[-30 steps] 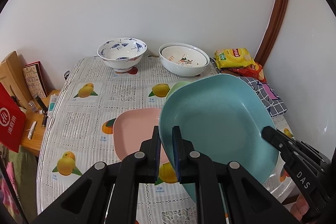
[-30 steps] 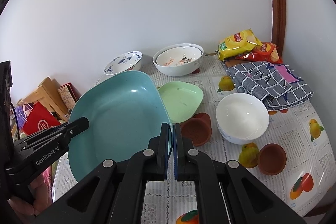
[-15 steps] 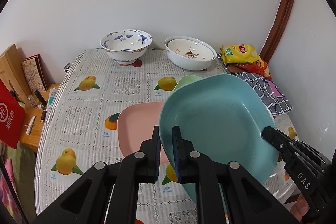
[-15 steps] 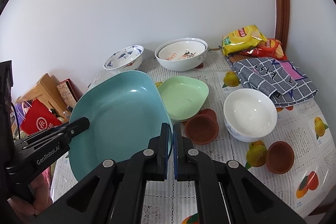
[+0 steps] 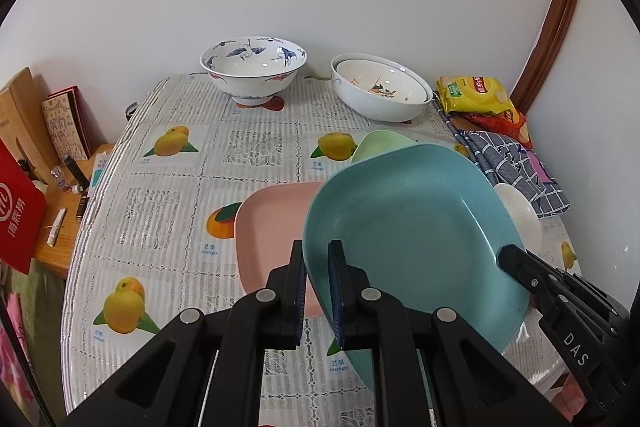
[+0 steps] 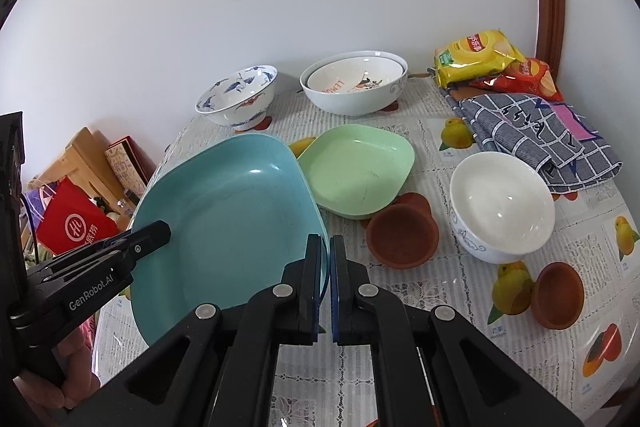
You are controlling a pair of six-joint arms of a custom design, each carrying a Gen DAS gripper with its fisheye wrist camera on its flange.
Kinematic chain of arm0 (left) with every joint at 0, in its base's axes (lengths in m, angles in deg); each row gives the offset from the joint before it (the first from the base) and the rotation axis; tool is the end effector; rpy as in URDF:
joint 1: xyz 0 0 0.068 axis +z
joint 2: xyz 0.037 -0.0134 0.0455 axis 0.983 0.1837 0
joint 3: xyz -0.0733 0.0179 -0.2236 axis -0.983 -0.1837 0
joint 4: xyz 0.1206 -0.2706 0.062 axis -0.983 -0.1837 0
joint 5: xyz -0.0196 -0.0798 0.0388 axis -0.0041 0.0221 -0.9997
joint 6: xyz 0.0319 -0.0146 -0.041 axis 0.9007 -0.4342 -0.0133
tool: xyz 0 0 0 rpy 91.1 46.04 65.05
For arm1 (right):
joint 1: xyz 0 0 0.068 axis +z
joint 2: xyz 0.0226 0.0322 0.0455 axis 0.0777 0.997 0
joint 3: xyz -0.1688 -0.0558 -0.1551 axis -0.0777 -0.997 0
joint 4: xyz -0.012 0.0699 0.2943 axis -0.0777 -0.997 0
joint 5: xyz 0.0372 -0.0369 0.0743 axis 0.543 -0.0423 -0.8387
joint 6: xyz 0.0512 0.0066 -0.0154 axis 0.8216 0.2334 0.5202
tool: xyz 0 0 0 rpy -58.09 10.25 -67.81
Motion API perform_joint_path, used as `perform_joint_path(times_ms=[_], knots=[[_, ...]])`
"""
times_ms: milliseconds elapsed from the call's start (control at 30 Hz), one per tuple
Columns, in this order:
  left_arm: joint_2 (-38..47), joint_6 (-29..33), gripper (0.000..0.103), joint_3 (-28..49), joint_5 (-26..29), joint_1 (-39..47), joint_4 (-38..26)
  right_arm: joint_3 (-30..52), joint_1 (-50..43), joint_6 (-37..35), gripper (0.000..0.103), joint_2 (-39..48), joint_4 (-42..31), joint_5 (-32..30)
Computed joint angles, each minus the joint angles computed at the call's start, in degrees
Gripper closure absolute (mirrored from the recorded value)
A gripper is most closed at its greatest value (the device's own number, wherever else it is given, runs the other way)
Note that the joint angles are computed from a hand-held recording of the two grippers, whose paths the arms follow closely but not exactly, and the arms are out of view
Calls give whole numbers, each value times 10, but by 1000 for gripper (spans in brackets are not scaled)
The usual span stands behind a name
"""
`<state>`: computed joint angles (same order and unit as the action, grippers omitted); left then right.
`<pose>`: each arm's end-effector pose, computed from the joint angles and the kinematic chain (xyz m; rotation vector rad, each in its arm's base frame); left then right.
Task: Organize plates and bowls
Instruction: 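Lift the light-blue plate with both grippers and carry it over the pink plate, then lower the light-blue plate onto the pink plate and open both grippers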
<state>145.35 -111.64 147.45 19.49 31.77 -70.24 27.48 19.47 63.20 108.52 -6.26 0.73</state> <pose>0.1767 -0.1641 0.2908 -0.5832 2.3866 0.0192 0.2642 0.0813 0.2935 -0.5285 2.4612 0.4420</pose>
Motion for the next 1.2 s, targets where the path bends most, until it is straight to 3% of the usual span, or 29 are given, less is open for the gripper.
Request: perform_joint_path(times_ms=[600,1200], knots=[[-20,28,92,-40,36,47,28,-2,24,9,99,42,15,12],[-72,48,92,-135,88,122,52,-23,83,22,98,101,42,25]])
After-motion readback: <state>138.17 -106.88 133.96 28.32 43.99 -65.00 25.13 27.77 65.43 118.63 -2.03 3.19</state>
